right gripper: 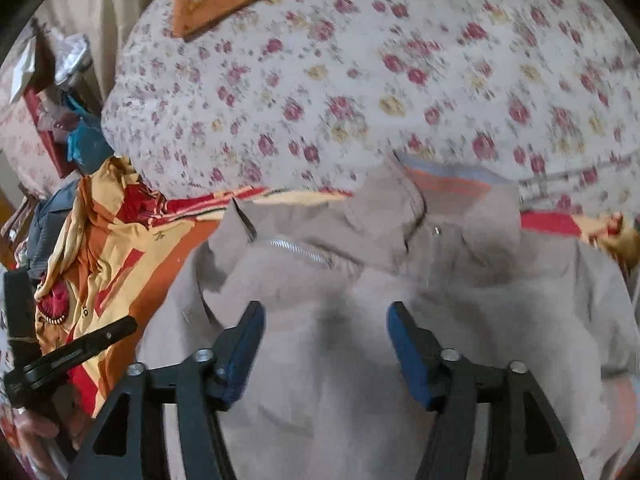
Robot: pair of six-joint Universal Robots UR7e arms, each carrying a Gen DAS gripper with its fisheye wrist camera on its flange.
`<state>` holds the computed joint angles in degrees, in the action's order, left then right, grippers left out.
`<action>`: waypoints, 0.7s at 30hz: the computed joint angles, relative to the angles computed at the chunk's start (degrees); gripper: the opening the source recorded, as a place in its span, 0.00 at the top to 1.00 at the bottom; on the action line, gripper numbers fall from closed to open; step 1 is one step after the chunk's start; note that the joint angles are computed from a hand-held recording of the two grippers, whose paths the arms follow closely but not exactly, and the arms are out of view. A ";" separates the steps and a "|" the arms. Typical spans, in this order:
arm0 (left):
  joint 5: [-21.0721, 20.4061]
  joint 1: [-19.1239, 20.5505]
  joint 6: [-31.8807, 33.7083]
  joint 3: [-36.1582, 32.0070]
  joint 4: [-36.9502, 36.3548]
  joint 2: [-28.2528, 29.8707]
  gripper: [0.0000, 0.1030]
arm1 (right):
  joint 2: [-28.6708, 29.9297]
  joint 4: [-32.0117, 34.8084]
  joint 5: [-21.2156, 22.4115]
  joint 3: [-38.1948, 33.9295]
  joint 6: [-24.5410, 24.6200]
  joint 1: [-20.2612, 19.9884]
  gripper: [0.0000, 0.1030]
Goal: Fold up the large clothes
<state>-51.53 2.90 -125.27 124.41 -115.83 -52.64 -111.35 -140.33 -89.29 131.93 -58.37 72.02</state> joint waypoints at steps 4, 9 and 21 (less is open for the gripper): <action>0.86 3.52 11.12 -1.85 -3.71 0.57 0.40 | -1.25 6.52 -2.57 -1.75 1.10 -2.29 0.28; 2.06 9.04 14.87 -3.85 -3.09 0.22 0.23 | -7.95 14.35 -4.18 -2.85 -6.54 -9.97 0.28; 6.09 17.56 36.49 -18.22 8.74 6.48 0.23 | -8.11 24.38 3.03 -7.98 -6.84 -17.89 0.27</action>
<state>-45.44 20.47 -88.78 106.19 -107.09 -46.16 -119.46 -115.96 -86.25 123.96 -65.21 54.13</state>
